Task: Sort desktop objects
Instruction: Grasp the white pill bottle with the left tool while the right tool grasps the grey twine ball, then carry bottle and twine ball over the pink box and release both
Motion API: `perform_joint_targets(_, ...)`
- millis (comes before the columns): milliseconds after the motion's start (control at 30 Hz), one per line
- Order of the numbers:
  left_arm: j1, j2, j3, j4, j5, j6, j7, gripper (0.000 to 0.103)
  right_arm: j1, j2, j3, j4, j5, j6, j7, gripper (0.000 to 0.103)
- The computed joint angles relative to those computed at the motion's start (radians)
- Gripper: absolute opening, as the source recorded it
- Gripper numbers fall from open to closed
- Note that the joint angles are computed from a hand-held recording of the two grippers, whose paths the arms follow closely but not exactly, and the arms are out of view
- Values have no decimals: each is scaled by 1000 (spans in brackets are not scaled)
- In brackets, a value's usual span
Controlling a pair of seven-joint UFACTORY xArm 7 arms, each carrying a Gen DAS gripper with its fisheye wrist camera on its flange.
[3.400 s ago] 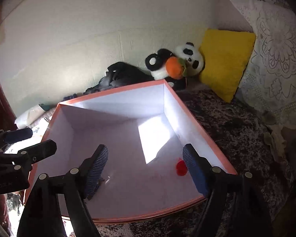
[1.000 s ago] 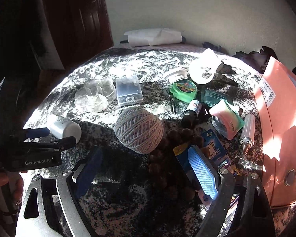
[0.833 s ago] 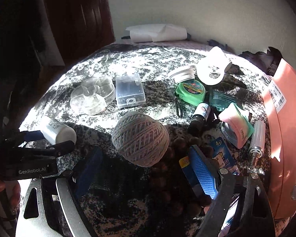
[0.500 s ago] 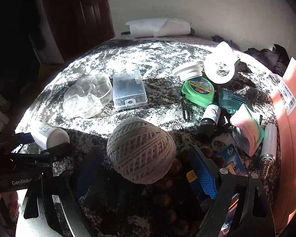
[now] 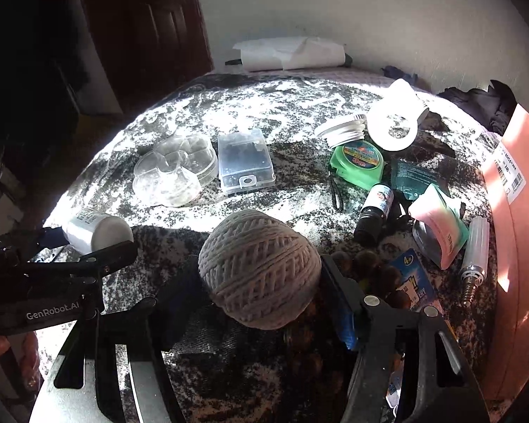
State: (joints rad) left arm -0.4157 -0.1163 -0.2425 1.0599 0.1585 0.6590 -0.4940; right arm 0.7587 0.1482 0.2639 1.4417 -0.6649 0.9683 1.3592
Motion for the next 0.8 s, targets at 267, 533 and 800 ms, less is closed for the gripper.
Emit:
perform_joint_targets(267, -6, -128, -21, -27, -10, 37, 2, 82, 46, -53, 44, 31, -38, 107, 31, 69)
perform_joint_targets(533, -16, -248, -62, -39, -20, 79, 16, 82, 92, -108, 110, 69, -90, 246, 80, 69)
perform_joint_targets(800, -37, -332, -110, -29, -33, 119, 25, 82, 135, -163, 185, 92, -132, 402, 152, 69)
